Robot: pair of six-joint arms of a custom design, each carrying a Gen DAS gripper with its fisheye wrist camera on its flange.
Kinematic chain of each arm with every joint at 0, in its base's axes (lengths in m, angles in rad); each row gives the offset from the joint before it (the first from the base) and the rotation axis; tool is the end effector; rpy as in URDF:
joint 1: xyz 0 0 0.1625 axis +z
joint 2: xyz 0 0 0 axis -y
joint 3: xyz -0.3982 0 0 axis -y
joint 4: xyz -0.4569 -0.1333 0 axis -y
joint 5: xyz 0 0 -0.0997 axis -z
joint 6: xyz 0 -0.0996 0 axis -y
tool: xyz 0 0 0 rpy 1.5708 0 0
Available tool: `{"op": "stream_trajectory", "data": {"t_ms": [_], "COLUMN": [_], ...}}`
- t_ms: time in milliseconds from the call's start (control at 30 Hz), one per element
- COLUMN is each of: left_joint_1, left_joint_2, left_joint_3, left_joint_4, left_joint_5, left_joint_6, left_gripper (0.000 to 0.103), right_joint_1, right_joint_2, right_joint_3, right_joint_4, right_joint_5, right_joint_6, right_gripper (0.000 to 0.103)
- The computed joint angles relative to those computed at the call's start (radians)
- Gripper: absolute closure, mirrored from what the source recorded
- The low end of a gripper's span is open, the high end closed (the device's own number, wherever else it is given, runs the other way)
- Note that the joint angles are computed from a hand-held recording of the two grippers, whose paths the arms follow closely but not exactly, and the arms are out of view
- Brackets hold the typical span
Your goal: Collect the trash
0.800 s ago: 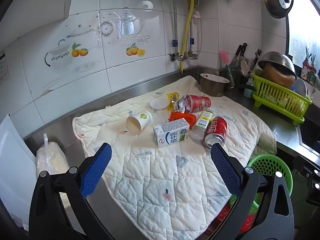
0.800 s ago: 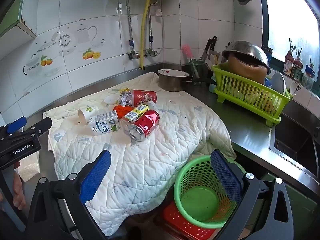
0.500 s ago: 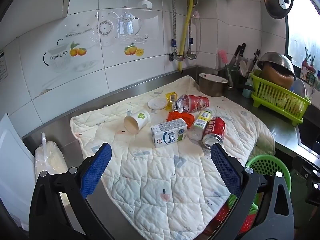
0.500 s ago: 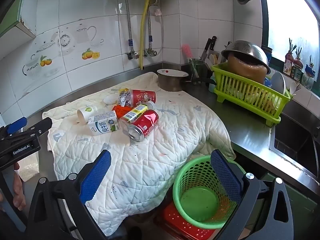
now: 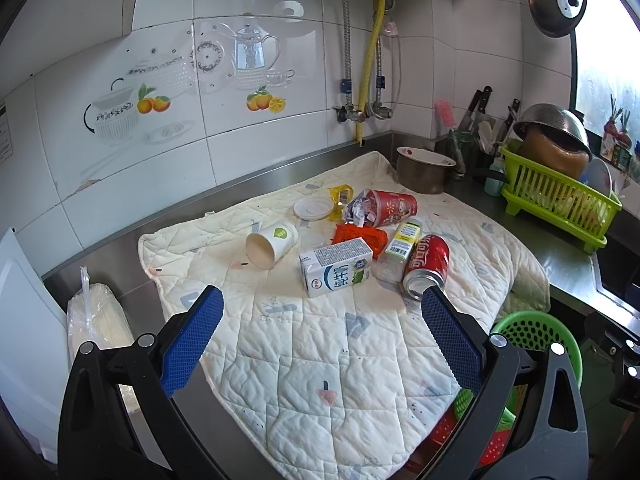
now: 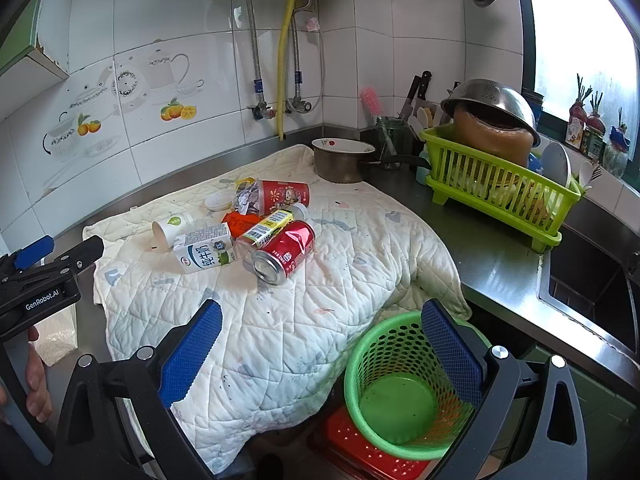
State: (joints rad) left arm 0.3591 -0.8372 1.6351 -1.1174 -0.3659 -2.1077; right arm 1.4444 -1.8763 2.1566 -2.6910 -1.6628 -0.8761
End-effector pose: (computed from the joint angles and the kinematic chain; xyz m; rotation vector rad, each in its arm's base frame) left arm -0.4664 -0.4168 0.0253 0.0243 1.8523 -1.2428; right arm 0.0652 -0.4717 0.4239 0.8697 -2.3510 0.9259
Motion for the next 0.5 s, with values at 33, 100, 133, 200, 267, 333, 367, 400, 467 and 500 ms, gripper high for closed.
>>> {"op": "stream_trajectory", "data": {"t_ms": [33, 100, 133, 200, 267, 333, 367, 400, 467, 500], "left_joint_1": [0.001, 0.004, 0.002, 0.004, 0.005, 0.006, 0.003, 0.004, 0.004, 0.005], "left_joint_2": [0.001, 0.004, -0.009, -0.007, -0.010, -0.013, -0.015, -0.017, -0.017, -0.019], "left_joint_3": [-0.001, -0.004, 0.005, 0.001, 0.003, 0.004, 0.007, 0.009, 0.008, 0.010], "left_joint_4": [0.000, 0.000, -0.002, 0.007, 0.008, 0.019, 0.023, 0.022, 0.027, 0.026], "left_joint_5": [0.000, 0.000, -0.001, 0.000, 0.001, 0.002, 0.001, 0.002, 0.003, 0.004], "left_joint_6": [-0.001, -0.001, 0.004, -0.002, -0.005, -0.014, -0.021, -0.020, -0.025, -0.025], "left_gripper": [0.005, 0.005, 0.005, 0.005, 0.005, 0.005, 0.005, 0.005, 0.005, 0.005], "right_joint_1": [-0.001, -0.003, -0.001, 0.007, 0.009, 0.012, 0.013, 0.014, 0.016, 0.017], "right_joint_2": [0.001, 0.001, 0.005, 0.014, 0.017, 0.019, 0.019, 0.020, 0.022, 0.022], "right_joint_3": [-0.001, -0.005, -0.004, -0.005, -0.006, -0.006, -0.005, -0.004, -0.004, -0.004], "right_joint_4": [0.000, 0.005, 0.002, -0.005, -0.003, -0.004, -0.004, -0.007, -0.007, -0.009], "right_joint_5": [0.001, 0.003, 0.002, -0.004, -0.004, -0.007, -0.007, -0.007, -0.011, -0.011], "right_joint_6": [-0.002, -0.005, -0.004, -0.003, -0.002, 0.000, 0.001, 0.001, 0.002, 0.003], "right_gripper": [0.006, 0.006, 0.006, 0.006, 0.006, 0.006, 0.006, 0.006, 0.006, 0.006]}}
